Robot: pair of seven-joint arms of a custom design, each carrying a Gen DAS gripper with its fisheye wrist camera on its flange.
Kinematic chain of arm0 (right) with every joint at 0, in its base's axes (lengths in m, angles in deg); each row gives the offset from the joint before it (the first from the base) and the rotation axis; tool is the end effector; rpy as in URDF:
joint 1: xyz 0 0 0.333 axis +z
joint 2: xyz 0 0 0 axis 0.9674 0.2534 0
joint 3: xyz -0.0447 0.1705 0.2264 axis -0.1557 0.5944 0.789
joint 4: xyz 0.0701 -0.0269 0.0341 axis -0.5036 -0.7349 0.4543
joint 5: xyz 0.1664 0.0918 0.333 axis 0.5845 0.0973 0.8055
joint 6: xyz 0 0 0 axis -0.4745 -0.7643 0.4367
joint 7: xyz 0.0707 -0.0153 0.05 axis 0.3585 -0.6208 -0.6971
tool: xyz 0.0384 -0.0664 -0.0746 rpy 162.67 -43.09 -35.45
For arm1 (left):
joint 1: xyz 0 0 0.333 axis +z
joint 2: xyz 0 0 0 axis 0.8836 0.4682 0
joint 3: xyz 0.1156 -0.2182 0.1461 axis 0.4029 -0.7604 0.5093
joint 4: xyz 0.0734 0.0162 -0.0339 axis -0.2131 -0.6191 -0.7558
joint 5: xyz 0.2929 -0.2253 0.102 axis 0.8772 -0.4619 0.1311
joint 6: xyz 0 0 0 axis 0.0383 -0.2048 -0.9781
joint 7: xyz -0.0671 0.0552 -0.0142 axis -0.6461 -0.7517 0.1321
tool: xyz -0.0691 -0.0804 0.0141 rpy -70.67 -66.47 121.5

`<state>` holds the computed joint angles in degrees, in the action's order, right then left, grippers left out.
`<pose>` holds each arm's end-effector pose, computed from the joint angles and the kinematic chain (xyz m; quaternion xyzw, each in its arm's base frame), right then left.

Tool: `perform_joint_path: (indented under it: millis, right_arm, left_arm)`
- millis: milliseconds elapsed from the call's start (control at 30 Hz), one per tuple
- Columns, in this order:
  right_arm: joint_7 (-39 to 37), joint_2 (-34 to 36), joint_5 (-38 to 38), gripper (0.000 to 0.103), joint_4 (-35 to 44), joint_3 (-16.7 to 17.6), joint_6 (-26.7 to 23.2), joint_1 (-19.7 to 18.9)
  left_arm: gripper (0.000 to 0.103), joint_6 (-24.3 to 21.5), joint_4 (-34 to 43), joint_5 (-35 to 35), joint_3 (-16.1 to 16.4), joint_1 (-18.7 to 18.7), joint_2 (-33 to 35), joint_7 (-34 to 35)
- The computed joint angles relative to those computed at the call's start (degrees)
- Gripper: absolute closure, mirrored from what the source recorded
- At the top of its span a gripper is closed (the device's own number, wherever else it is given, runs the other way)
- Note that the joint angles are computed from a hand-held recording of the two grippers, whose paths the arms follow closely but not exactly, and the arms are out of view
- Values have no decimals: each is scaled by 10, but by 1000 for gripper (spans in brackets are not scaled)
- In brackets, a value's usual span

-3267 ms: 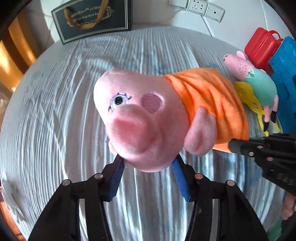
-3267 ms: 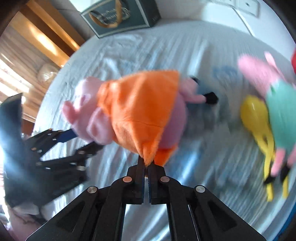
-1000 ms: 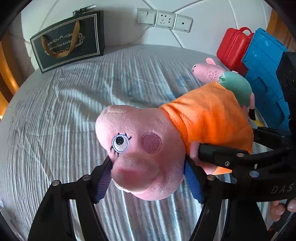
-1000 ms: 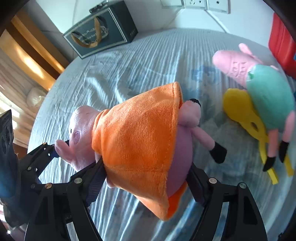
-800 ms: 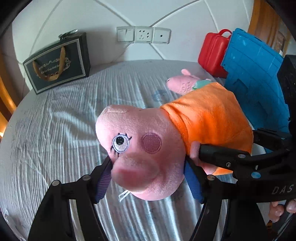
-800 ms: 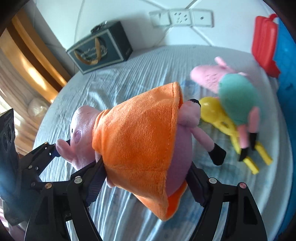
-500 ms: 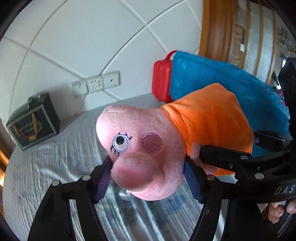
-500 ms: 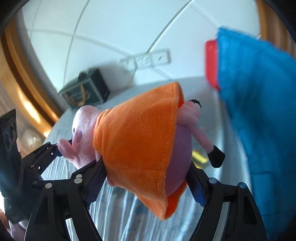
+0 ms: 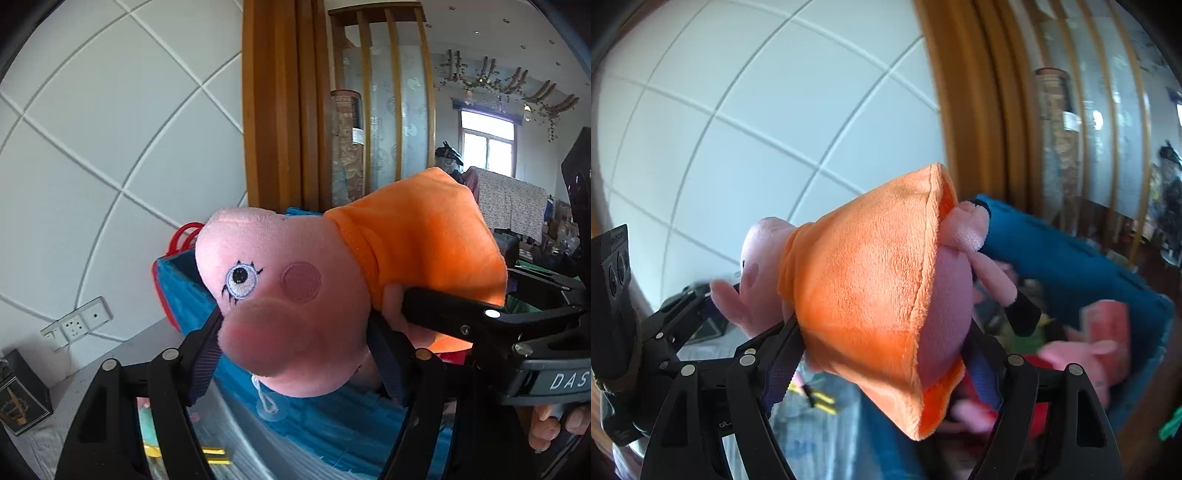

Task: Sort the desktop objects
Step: 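Carry the orange-dressed pig plush with both tools into the blue crate, then release the plush and withdraw both tools toward the green-shirted pig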

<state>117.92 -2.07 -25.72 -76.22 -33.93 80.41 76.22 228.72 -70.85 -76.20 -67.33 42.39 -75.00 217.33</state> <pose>0.3749 0.1390 0.6969 -0.4988 0.6988 -0.3536 0.3712 0.4729 -0.2164 0.6877 -0.3022 0.7894 -0.4967 0.1969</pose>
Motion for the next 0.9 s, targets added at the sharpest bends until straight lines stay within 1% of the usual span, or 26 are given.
perform_joint_path:
  millis: [33,100,167,233,333,367,433,467,533,567,667,733,833,900]
  right_arm:
    - [-7,-19,2,24,-15,-16,-3,0]
    - [-20,-45,5,24,-38,-36,-3,-6]
    - [-43,-66,13,24,-57,-59,-6,-13]
    - [-74,-88,25,24,-79,-85,-6,-18]
    - [-106,-102,39,24,-97,-101,3,-37]
    - [-118,-105,45,24,-100,-109,7,-41]
    - [-141,-108,62,24,-105,-121,8,-45]
    - [-150,-105,66,24,-105,-120,7,-52]
    - [-166,-103,74,24,-105,-120,4,-60]
    - [-172,-113,80,24,-114,-122,4,-62]
    - [-191,-112,103,23,-128,-137,21,-61]
    - [-194,-115,117,23,-134,-131,23,-62]
    - [-203,-118,131,20,-139,-129,26,-62]
    - [-206,-123,136,13,-143,-126,29,-64]
  left_arm:
    - [30,5,11,10,-13,-4,12,-13]
    - [29,15,26,35,-35,-9,31,-41]
    - [29,25,43,77,-58,-12,52,-82]
    - [29,43,54,135,-81,-13,71,-128]
    - [29,67,64,234,-104,-14,90,-207]
    - [29,66,67,247,-105,-17,94,-221]
    - [29,47,86,248,-101,-23,106,-233]
    - [29,45,86,265,-103,-22,105,-246]
    - [29,50,81,291,-104,-23,101,-262]
    - [29,53,76,295,-103,-23,97,-265]
    - [29,58,62,299,-97,-24,87,-271]
    - [29,60,63,313,-99,-23,90,-288]
    - [29,65,39,307,-90,-22,67,-294]
    - [29,72,26,306,-87,-22,57,-301]
